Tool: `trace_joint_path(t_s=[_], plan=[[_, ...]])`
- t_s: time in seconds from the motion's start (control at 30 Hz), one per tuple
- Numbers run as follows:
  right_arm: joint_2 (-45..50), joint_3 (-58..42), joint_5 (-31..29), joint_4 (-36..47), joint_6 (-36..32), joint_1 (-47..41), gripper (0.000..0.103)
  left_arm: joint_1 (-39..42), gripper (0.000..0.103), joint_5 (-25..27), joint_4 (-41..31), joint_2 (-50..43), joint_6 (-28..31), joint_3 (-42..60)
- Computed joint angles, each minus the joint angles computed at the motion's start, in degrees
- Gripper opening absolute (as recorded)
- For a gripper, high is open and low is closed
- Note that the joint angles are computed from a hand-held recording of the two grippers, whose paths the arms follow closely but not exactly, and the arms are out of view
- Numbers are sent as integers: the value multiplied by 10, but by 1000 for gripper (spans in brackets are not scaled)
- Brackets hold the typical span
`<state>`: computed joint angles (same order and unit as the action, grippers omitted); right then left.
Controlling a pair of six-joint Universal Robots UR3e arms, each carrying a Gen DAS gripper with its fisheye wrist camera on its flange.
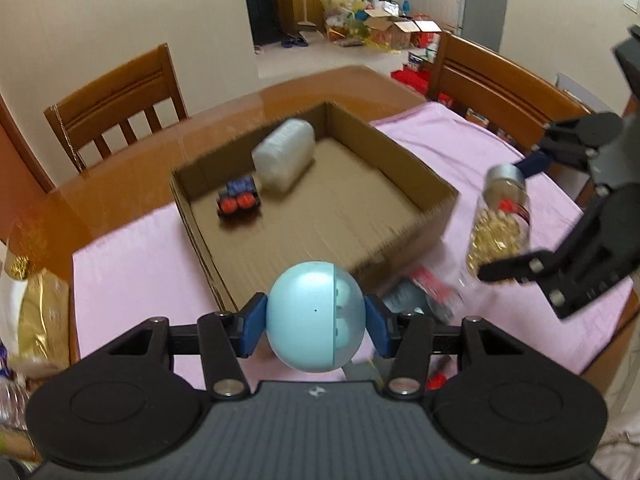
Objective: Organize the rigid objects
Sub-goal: 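Lower both held items into the cardboard box and open both tools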
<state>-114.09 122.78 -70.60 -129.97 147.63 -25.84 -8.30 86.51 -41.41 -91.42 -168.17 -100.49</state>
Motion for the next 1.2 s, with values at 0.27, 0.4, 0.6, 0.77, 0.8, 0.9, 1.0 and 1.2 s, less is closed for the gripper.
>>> trace_joint_path(t_s=[0.27,0.4,0.6,0.77,0.8,0.9,1.0,1.2], plan=[[45,-37,4,-19,1,9,96,7,52,14,43,-117,-11,78],[67,-50,1,-28,7,14,96,8,52,22,60,-159,-24,96],[99,-69,-6,-44,18,26,96,11,52,24,74,-197,-51,101],[116,-82,-10,-49,31,34,96,9,71,39,111,-214,-72,99],[118,-84,-12,-51,33,35,96,6,88,45,117,-214,-75,99],[128,-93,-15,-52,37,36,96,1,94,57,148,-199,-82,82],[141,-105,-19,-58,41,38,96,5,97,56,157,-170,-102,60],[196,-147,-28,-75,53,43,96,8,102,82,178,-86,-142,-17]])
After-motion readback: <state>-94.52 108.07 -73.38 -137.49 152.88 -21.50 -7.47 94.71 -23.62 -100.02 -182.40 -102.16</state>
